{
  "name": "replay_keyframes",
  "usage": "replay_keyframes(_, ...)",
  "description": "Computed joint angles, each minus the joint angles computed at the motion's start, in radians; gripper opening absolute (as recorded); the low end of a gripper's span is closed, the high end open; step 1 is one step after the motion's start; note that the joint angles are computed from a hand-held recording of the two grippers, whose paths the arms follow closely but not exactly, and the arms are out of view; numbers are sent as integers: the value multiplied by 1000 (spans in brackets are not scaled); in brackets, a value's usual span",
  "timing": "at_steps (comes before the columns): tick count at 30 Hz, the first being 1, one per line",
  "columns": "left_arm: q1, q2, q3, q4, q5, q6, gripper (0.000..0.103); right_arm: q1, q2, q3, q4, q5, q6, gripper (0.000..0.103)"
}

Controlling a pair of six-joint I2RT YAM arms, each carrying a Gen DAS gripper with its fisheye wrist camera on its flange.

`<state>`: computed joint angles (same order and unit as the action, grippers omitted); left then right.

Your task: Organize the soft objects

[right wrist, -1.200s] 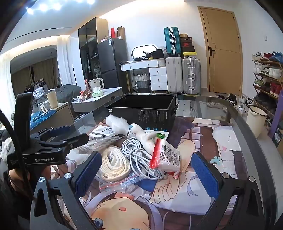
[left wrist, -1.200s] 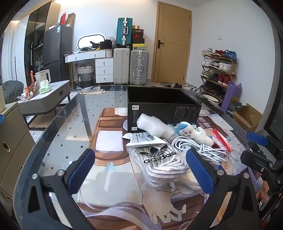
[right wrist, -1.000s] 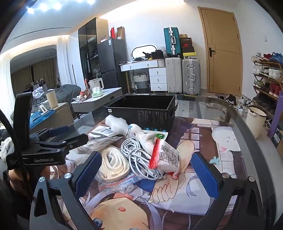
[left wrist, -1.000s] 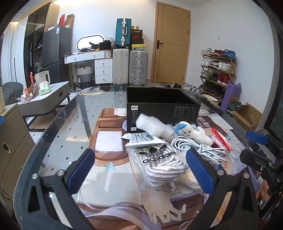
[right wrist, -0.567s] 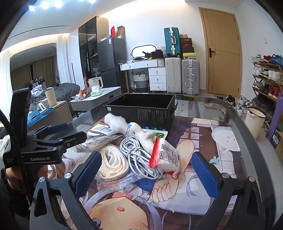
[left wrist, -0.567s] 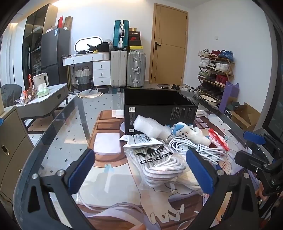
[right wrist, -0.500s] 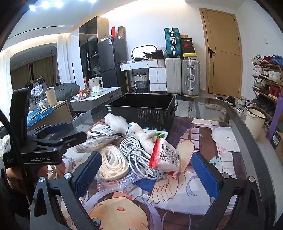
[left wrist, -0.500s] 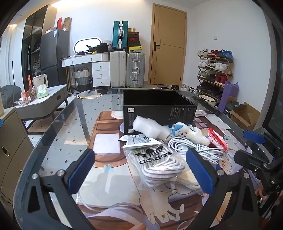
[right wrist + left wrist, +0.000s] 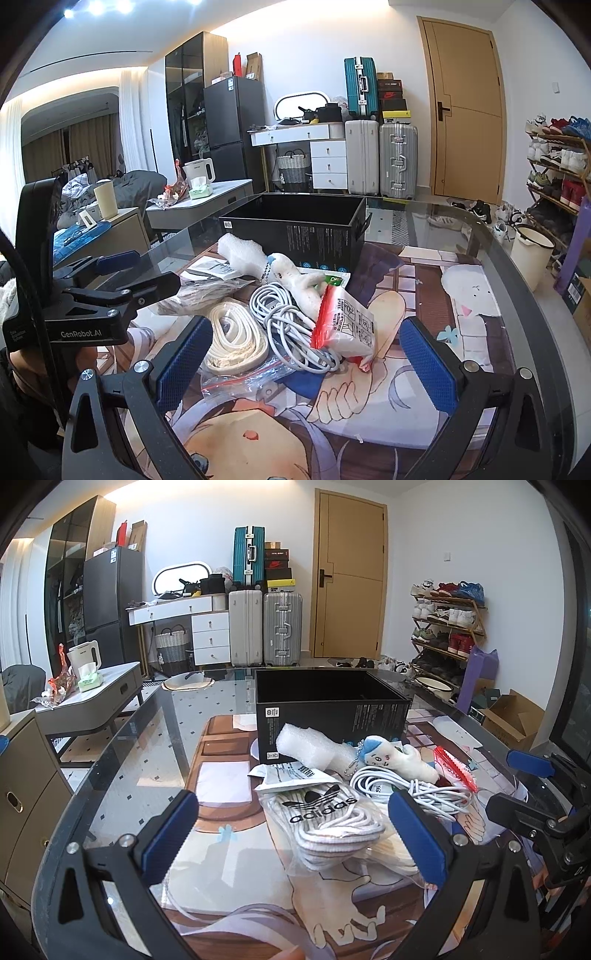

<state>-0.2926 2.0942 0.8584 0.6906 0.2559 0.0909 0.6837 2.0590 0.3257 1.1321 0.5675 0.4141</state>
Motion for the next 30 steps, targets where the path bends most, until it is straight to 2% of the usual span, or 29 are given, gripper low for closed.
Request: replay_keyframes(30, 0, -1, -1, 1, 0, 0, 103, 5, 0, 5, -13, 5, 1, 103)
